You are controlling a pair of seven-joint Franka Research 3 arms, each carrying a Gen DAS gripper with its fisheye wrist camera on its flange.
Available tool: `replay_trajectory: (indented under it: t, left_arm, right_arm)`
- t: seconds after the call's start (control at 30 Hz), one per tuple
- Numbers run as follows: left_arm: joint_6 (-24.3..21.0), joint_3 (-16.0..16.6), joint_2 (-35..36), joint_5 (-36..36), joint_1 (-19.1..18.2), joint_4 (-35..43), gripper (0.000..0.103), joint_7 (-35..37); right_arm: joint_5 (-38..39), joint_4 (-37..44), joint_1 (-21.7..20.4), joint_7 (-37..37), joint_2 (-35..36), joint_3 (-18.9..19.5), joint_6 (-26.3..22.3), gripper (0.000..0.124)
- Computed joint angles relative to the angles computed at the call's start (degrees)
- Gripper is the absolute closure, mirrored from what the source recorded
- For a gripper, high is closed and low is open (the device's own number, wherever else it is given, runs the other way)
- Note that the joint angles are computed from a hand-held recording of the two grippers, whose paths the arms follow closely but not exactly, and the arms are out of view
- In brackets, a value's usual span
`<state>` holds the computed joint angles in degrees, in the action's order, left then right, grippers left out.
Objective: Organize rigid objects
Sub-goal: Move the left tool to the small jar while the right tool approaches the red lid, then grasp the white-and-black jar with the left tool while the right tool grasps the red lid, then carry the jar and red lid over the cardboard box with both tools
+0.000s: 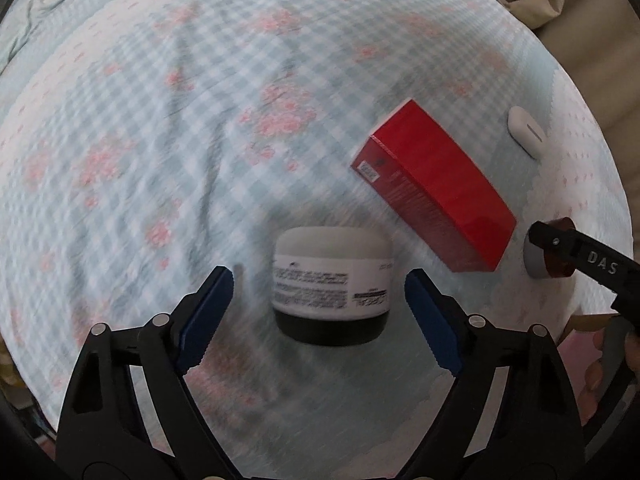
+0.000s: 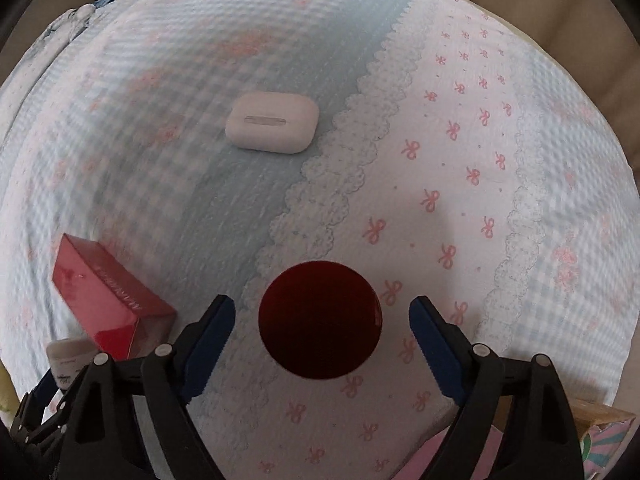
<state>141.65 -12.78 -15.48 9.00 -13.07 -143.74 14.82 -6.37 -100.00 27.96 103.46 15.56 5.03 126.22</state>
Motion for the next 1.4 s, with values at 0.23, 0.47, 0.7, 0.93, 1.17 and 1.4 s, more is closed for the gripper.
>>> replay_trajectory:
  t: [0.23,0.47,0.7,0.93,1.17,1.4]
  left_arm:
    - [0.22,0.70,4.84,-2.10,0.02,2.90,0.049,2.43]
    - [2.64,0.45,4.94,-1.38,0.37,2.08,0.050,1.45]
    - [1.72,1.27,0.53,-2.46,0.73,0.18,0.050,4.61]
    - [-2.35,1.11,-5.07,-0.39,0.95,1.05,0.050,6.59]
    - [-6.44,0.96,-10.43,-0.06,0.07,5.29,0.050,10.08]
    - [-14.09,-0.84,-10.83,1.17,-1.38,15.86,0.050,14.71]
  right_arm:
    - [0.08,1.94,0.37,1.92,2.11,-0.36,-2.11,0.064]
    - [0.63,1.03,0.47,3.45,1.79,-0.43,-1.44,0.074]
    - [2.15,0.34,0.03,3.04,0.40,0.00,-1.10,0.074]
    - [3.32,-2.07,-0.30,3.26,-5.37,1.00,-0.58,0.074]
    - [5.20,-4.68,-1.88,3.14,-14.40,2.11,-2.45,0.074]
    - [6.81,-5.20,-5.14,0.96,-22.33,2.38,-5.05,0.074]
